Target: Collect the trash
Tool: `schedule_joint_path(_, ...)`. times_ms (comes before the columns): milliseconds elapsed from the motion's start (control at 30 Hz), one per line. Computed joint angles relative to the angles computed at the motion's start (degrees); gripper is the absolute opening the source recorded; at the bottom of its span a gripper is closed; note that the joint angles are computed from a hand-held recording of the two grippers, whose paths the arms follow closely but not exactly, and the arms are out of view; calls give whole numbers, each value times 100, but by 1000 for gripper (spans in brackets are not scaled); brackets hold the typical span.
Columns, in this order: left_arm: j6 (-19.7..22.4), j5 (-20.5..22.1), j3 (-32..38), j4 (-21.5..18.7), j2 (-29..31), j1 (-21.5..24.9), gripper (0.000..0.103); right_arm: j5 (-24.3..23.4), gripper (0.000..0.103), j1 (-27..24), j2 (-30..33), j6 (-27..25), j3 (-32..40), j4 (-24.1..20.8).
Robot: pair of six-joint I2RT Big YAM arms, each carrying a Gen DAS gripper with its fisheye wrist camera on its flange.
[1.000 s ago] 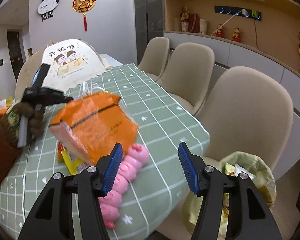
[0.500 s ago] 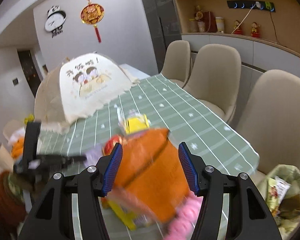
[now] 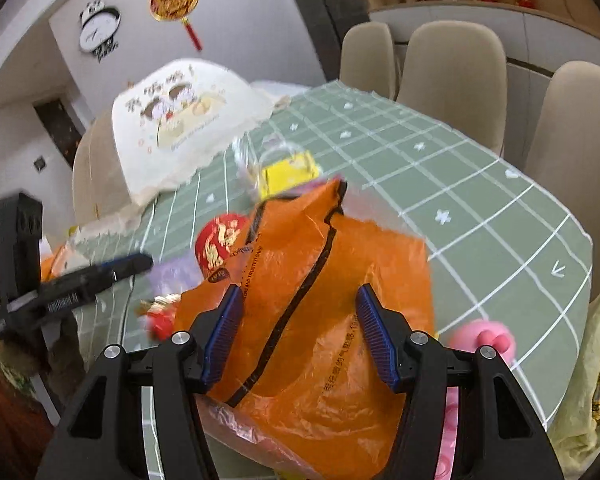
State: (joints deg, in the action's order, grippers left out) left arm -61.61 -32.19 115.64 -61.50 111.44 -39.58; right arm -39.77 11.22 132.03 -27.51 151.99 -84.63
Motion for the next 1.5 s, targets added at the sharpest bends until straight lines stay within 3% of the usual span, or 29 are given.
schedule_joint_path(133,-207,-19,-63,-32,-40,17,41,249,55,65,-358,-550,-595,219)
schedule_joint_path(200,-216,50,-60,-15,-31,18,41,447,54,122,-684,-770,-1153,623)
schedule_joint_path(333,-172,85,-48,34,-37,-3,41,548,18,183,-1149,-1117,-1779,1095)
schedule_joint_path(400,-198,45,-68,42,-67,-7,41,556,14,200,-1277,-1159,-1895,1244)
schedule_joint_path(633,-350,84,-242,131,-212,29,41,-26,12,-8,-1357,-680,-1587,1393)
schedule_joint_path(800,-542,133,-298,68,-243,68,42,-161,12,-213,-1427,-537,-1512,1443)
schedule_joint_path(1000,-613,291,-326,-70,-216,135,44,125,12,-350,-1724,-533,-2160,1949)
schedule_joint_path(1167,-436,420,-118,-205,-6,114,44,-156,12,-531,-1913,-347,-2629,2136)
schedule_joint_path(1267,-247,470,137,-383,202,89,43,-104,12,-593,-2164,-204,-3143,2665)
schedule_joint_path(1333,-184,528,286,-447,319,76,33,20,12,-602,-2243,-230,-3339,2867)
schedule_joint_path(1367,-102,434,477,-610,431,46,19,64,12,-588,-2246,-251,-3377,2892)
schedule_joint_path(1400,1,438,593,-678,502,31,13,58,12,-595,-2219,-306,-3361,2846)
schedule_joint_path(1500,126,261,728,-717,552,-38,7,-30,12,-651,-2164,-365,-3280,2761)
